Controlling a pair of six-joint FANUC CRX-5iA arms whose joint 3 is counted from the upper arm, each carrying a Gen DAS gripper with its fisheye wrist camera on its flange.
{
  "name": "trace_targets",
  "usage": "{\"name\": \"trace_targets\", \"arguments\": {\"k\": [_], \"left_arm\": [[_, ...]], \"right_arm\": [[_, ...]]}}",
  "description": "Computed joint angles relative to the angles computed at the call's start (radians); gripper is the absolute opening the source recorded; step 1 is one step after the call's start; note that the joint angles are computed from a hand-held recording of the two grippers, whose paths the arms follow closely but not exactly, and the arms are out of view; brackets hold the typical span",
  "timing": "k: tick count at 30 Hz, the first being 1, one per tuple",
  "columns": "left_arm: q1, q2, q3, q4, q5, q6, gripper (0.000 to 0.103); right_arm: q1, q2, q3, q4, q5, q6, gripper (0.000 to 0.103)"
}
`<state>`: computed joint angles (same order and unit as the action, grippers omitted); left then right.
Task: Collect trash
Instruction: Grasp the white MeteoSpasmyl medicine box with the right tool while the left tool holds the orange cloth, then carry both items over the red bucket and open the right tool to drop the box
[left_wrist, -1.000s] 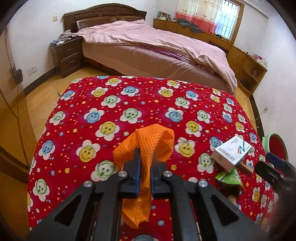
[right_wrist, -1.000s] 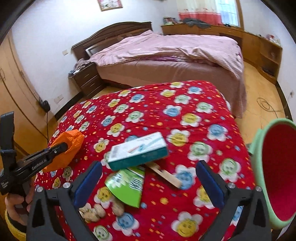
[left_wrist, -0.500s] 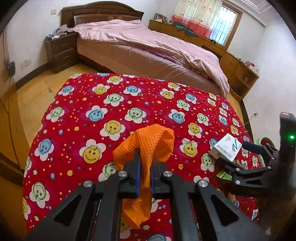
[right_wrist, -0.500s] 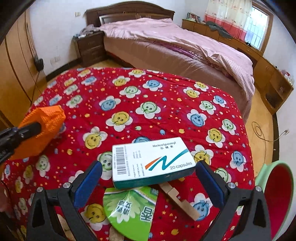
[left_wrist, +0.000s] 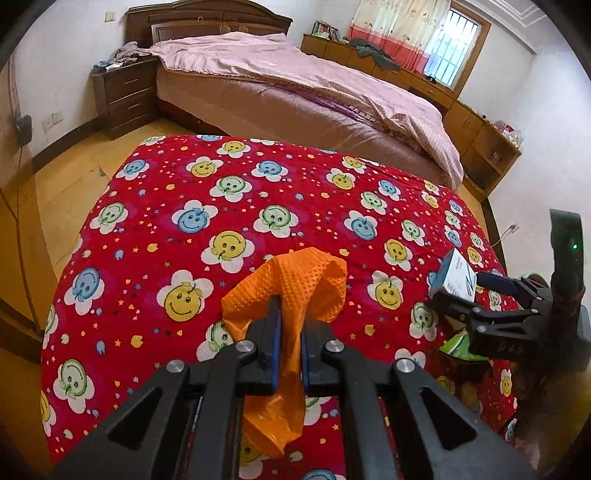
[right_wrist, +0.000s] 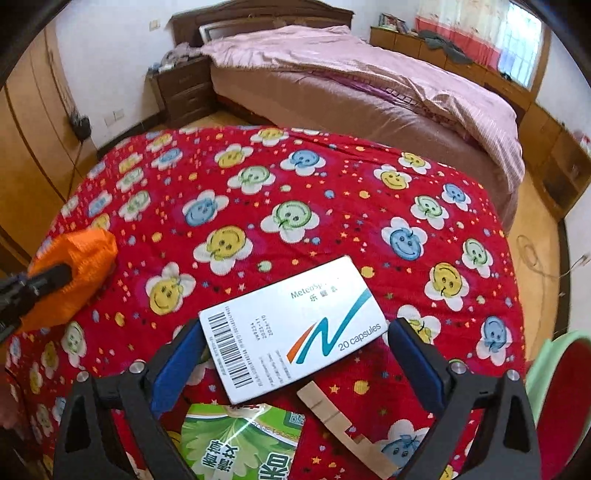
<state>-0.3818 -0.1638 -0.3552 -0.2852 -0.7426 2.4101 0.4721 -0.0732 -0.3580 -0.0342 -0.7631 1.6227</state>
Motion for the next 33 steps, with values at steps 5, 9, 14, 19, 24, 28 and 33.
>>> {"name": "trace_targets", "arguments": {"k": [5, 9, 14, 19, 24, 28, 33], "left_arm": [[-0.04, 0.005, 0.038, -0.049, -0.047, 0.047, 0.007], [-0.085, 0.013, 0.078, -0.091, -0.087, 0.083, 0.007], [-0.155, 0.028, 0.137, -0.142, -0.131, 0.124, 0.007], [-0.216, 0.05, 0.189, -0.164, -0.148, 0.135, 0.007], [-0.279, 0.093, 0.253, -0.179, -0.166, 0.142, 0.007], [-0.327, 0.143, 0.316, -0.181, -0.177, 0.132, 0.007], [-0.369, 0.208, 0.388, -0.169, -0.184, 0.111, 0.007]], "right_arm": [[-0.061, -0.018, 0.031, -0.132, -0.015, 0.071, 0.099], [-0.092, -0.074, 0.014, -0.172, -0.008, 0.077, 0.099], [-0.139, -0.153, -0.006, -0.219, -0.021, 0.101, 0.099], [-0.201, -0.239, -0.028, -0.257, -0.043, 0.134, 0.099], [-0.303, -0.305, -0.033, -0.316, -0.084, 0.188, 0.099], [-0.384, -0.347, -0.04, -0.334, -0.107, 0.218, 0.099], [-0.524, -0.362, -0.028, -0.381, -0.148, 0.288, 0.099]]}}
